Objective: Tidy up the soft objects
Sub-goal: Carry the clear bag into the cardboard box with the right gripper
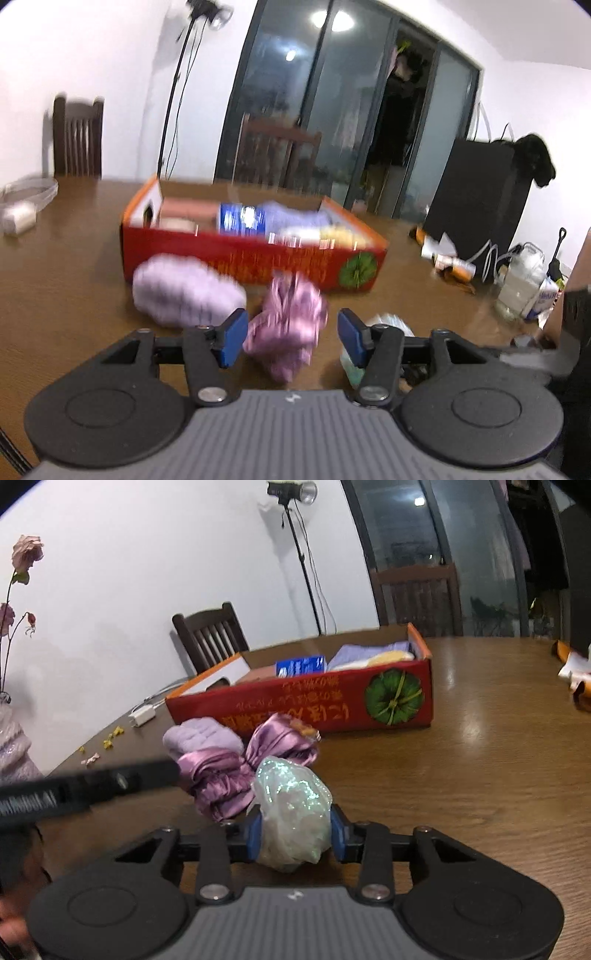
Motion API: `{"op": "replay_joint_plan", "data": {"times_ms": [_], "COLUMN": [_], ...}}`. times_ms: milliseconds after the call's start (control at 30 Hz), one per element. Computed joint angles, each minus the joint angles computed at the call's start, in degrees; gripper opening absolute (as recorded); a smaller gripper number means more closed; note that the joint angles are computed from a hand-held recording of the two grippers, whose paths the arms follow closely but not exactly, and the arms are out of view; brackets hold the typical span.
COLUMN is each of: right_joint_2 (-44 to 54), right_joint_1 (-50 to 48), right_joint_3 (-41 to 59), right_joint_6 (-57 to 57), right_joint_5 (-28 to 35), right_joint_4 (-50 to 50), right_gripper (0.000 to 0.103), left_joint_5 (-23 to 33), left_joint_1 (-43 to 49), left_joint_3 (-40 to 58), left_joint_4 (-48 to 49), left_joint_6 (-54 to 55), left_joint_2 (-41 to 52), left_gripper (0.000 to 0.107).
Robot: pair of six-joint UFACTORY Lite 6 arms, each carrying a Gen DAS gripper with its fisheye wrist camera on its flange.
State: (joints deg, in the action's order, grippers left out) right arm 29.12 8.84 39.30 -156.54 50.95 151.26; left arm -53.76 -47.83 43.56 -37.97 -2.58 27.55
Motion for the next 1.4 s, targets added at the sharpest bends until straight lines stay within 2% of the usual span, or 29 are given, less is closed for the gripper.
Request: {"op": "replay_joint_plan", "data": {"times_ms": [33, 100, 133, 233, 300, 367, 400, 467, 500, 533, 567, 633, 667, 767, 900, 967, 1033, 1200, 1400], "right_joint_2": [-0.5, -1.3, -1.6, -1.4, -1.3, -0.7, -0.3, 0.6, 1.0, 1.4, 1.8, 2.5, 2.4, 1.7, -1.8, -4.8, -8.5, -16.9, -24.8], "right_joint_1": [-0.5, -2.4, -3.3, -5.8, -7.2, -8.1, -8.5, -9.2, -9.6, -9.8, -10.1, -10.1, -10.1, -10.1, -10.0, -9.9, -9.6, -7.1, -1.6], "right_joint_3": [-0.5, -0.9, -0.9, -0.2, -0.5, -0.4, -0.1, 0.3, 0.6, 0.9, 1.4, 2.3, 2.2, 1.3, -2.2, -5.3, -8.8, -16.0, -20.3], "right_joint_6": [-0.1, 0.5, 0.5, 1.2, 1.4, 1.4, 1.7, 2.2, 2.2, 2.3, 2.9, 3.7, 3.4, 2.7, 2.3, 1.9, 1.6, 0.7, 0.2], "right_joint_5": [0.6, 2.0, 2.3, 3.0, 3.7, 4.1, 4.3, 4.7, 4.8, 4.9, 4.8, 5.0, 5.2, 5.5, 6.4, 7.2, 7.7, 7.6, 6.0], "right_joint_4": [0.5, 0.4, 0.4, -0.9, -1.9, -2.5, -3.0, -4.0, -4.5, -4.8, -5.6, -6.4, -6.4, -6.8, -6.3, -5.9, -5.8, -4.5, -0.9], "right_gripper": [0.035, 0.035, 0.035, 0.035, 0.035, 0.035, 0.035, 0.035, 0.035, 0.035, 0.035, 0.035, 0.035, 0.035, 0.035, 0.035, 0.035, 0.035, 0.035], "left_joint_5": [0.9, 5.0, 7.1, 20.5, 31.1, 39.9, 42.6, 44.6, 45.2, 45.4, 46.0, 46.8, 46.6, 40.5, 29.8, 23.1, 18.4, 12.5, 8.8], "left_joint_1": [1.1, 4.4, 5.2, 8.4, 10.7, 13.7, 14.9, 15.8, 16.0, 16.2, 16.5, 16.9, 17.0, 15.2, 13.1, 11.8, 9.4, 2.7, 1.7], "left_joint_3": [1.7, 8.2, 12.9, 29.5, 41.5, 53.5, 58.5, 63.5, 65.7, 67.1, 68.1, 67.2, 65.7, 55.8, 34.8, 23.6, 14.0, -2.0, -11.7], "left_joint_4": [1.1, 5.6, 4.5, -2.2, -11.9, -23.9, -29.9, -40.9, -43.4, -43.7, -41.9, -33.2, -28.2, -12.7, 8.9, 14.6, 13.4, 4.6, 3.8], "left_joint_6": [1.7, 6.5, 10.4, 21.7, 31.8, 43.8, 49.5, 60.0, 62.3, 62.2, 59.7, 48.8, 42.8, 24.8, 1.8, -4.1, -3.8, -0.5, -2.1], "left_joint_2": [0.4, 4.1, 7.0, 14.5, 19.8, 26.8, 30.2, 33.6, 35.4, 36.8, 38.0, 37.8, 36.6, 29.8, 15.1, 7.3, 0.1, -12.9, -21.0], "left_gripper": [0.073, 0.075, 0.075, 0.075, 0.074, 0.068, 0.061, 0.058, 0.050, 0.036, 0.028, 0.023, 0.023, 0.023, 0.023, 0.023, 0.023, 0.023, 0.023]}}
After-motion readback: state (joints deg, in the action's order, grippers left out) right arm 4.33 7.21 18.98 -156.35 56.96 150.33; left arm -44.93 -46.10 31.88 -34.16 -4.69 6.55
